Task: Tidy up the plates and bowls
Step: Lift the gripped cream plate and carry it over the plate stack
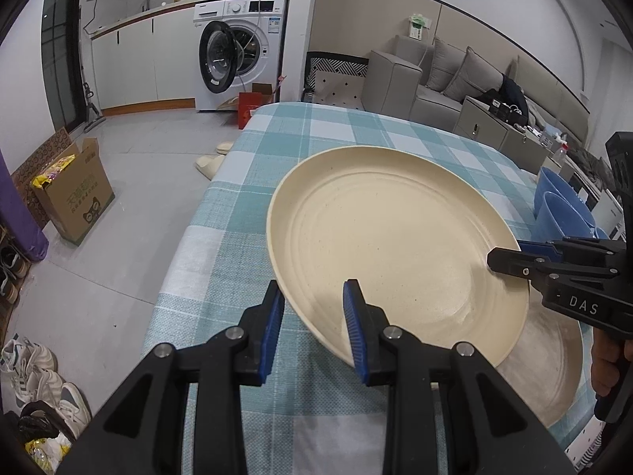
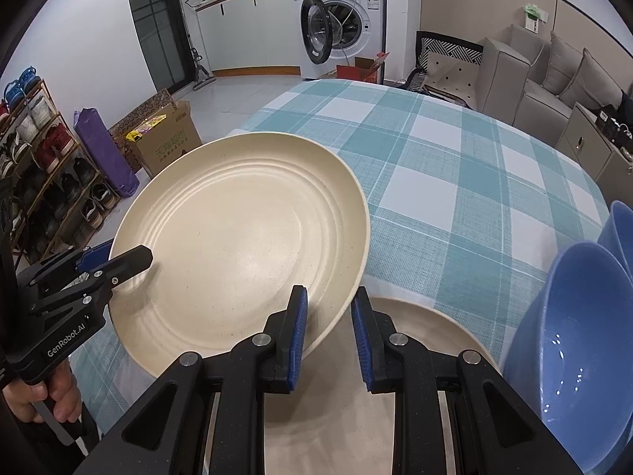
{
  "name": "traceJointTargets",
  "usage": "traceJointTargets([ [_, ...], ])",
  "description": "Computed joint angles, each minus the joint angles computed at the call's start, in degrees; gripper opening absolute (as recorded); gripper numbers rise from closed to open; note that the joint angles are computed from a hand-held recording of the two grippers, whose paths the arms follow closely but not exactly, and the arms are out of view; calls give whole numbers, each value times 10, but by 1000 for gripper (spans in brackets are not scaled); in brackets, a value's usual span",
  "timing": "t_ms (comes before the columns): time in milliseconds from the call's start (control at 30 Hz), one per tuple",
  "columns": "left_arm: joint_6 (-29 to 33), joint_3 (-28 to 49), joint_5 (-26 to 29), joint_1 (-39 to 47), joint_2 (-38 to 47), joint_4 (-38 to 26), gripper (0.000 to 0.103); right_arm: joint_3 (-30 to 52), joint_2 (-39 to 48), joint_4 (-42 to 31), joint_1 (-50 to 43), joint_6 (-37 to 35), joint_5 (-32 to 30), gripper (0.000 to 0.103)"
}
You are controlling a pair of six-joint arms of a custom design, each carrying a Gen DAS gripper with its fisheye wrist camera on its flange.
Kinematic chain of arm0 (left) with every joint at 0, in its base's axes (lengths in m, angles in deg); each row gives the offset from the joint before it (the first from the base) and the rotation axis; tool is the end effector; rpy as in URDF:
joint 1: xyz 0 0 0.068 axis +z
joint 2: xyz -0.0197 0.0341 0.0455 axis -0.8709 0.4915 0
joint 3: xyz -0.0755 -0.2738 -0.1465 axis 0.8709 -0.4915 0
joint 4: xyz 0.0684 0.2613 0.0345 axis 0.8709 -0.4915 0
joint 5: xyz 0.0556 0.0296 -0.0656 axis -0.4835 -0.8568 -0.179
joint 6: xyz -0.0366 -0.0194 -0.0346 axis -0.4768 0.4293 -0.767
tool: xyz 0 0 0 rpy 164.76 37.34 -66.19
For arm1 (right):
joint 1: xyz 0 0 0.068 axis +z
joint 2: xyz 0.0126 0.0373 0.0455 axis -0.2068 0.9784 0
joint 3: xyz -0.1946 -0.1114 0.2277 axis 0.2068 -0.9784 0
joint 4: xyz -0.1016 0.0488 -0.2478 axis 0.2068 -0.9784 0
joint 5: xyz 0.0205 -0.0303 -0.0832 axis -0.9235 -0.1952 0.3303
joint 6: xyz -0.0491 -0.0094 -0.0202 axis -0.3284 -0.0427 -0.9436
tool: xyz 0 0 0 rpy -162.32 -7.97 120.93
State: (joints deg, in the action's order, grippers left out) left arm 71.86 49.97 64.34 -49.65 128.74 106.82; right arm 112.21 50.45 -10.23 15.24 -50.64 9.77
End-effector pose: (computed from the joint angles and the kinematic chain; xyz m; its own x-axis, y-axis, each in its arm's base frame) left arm 0.2276 0.0283 0.0874 -0.7090 0.1331 -0.6926 0.3142 0.9388 -0.1413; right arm 0.2639 0.1298 0.1348 -0.8360 -0.0694 -0.5443 -0.1197 0.9912 0.0574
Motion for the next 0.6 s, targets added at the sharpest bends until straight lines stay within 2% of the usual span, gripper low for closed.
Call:
traceJointTargets([
  [600, -8, -38, -25, -63, -63, -2, 29, -81, -101, 4, -20, 3, 2, 23],
])
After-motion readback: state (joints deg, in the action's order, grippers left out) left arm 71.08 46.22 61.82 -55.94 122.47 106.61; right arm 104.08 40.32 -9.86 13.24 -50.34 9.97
